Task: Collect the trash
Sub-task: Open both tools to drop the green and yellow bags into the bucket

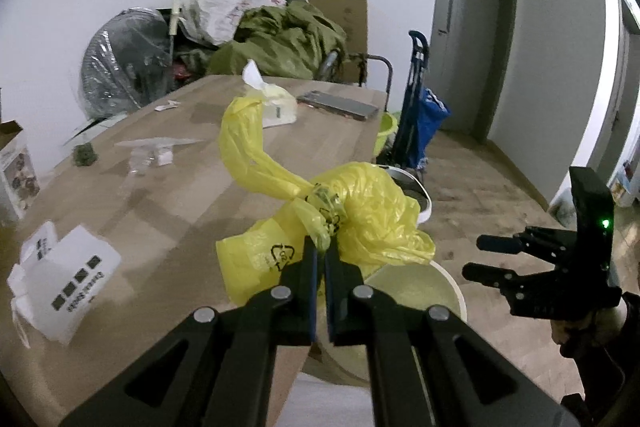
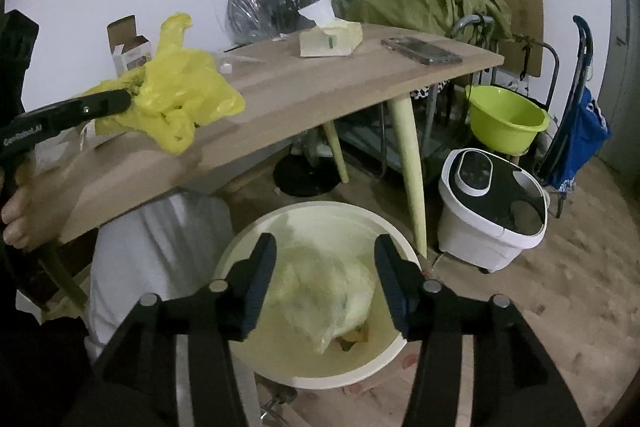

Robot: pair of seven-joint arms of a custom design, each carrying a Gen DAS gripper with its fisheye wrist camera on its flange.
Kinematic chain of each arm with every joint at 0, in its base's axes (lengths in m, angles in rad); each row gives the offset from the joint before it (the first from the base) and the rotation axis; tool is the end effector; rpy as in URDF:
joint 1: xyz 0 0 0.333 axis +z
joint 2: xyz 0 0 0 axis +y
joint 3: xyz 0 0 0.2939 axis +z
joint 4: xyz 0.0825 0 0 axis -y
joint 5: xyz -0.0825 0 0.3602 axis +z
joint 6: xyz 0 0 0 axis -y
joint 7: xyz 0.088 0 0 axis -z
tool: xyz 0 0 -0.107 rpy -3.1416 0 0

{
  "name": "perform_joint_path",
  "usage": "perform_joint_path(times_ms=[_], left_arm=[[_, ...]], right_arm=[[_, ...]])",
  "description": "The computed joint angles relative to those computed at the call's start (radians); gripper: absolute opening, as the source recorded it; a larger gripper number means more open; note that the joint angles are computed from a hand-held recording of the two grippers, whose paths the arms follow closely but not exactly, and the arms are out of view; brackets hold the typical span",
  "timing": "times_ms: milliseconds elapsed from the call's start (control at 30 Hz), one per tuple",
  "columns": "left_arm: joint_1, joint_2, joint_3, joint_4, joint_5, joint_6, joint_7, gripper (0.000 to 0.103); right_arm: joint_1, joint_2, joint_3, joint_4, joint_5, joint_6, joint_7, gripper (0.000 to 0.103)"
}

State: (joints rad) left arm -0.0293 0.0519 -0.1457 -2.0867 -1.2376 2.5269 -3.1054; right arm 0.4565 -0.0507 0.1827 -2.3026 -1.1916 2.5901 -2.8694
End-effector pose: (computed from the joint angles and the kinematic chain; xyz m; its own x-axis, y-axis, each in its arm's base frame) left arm 0.5571 -0.0879 0.4268 -0.7701 -0.6350 0.0614 -0.4166 0.4277 -0.8022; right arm 0.3989 0.3188 0.3864 -0.1988 -0.9744 -0.1055 -0.6576 0.2124 -0.7228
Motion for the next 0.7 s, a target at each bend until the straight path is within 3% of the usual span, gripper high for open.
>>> perform_joint_path(times_ms=[233,567,667,700], left_arm=[[-0.028,0.007,-0.019,-0.017,0.058,-0.007,-0.02,0.003],[-0.089,0.044,-0.053,-0.042,0.242,-0.002,-0.102,0.003],[-0.093,0.053,-0.056,-0.044,0.276,-0.021,-0.127,0.007],[-0.092,0.056,-0.056,-0.042,0.279,-0.026,-0.131,0.014]], right_arm=[[-0.015,-0.048,-0.002,-0.061,-0.007,-0.022,0.053,0.049],[-0.039,-0.15,0.02,-0.171,0.027,-0.069,0.107,0.049],[-0.042,-0.166,0.028,-0.185,0.038,-0.082,0.11,0.049],[-0.043,-0.17,0.03,-0.187,0.042,-0.087,0.108,0.049]])
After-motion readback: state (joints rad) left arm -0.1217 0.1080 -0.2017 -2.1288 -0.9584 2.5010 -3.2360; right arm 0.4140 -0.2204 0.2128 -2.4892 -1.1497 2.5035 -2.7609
